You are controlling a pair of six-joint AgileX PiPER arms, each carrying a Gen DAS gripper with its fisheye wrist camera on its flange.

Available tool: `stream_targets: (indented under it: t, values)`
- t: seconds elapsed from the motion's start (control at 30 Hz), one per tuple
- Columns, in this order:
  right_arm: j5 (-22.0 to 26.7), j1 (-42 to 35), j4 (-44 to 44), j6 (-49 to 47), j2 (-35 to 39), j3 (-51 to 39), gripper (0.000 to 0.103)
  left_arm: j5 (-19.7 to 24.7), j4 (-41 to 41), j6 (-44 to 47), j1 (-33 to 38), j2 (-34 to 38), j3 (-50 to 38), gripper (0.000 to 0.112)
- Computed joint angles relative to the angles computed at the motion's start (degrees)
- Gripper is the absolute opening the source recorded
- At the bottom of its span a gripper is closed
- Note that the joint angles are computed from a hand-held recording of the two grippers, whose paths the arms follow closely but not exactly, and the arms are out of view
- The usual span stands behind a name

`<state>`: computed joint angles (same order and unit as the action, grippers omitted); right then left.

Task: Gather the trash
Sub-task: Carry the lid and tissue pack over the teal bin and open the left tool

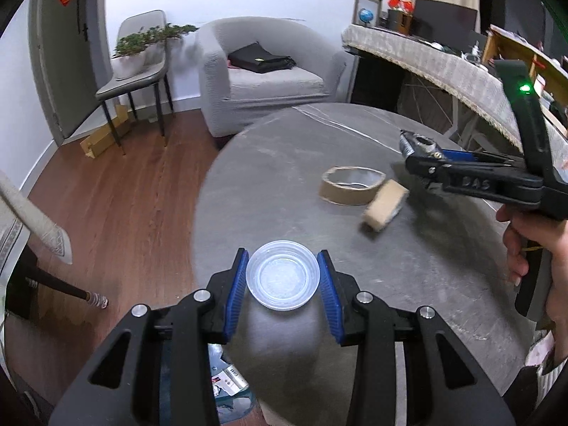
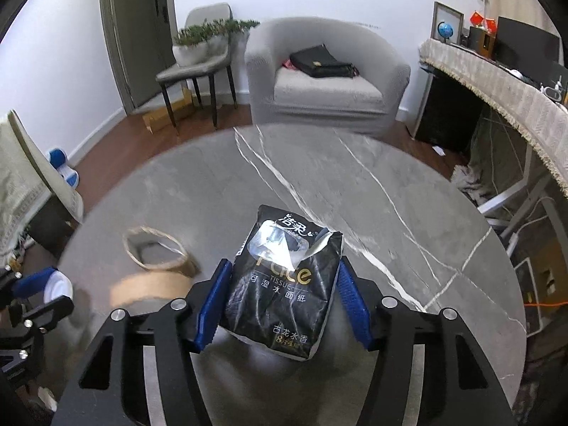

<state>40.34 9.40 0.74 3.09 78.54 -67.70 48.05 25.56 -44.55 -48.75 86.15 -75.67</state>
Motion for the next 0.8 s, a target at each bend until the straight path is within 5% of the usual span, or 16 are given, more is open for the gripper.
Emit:
stream_targets:
  t: [0.8]
  values:
    - [-4.5, 19.0, -1.3, 9.3, 3.5, -7.9, 0.061, -0.2, -1.5, 0.8, 12.4, -16.2, 18.0, 0.042]
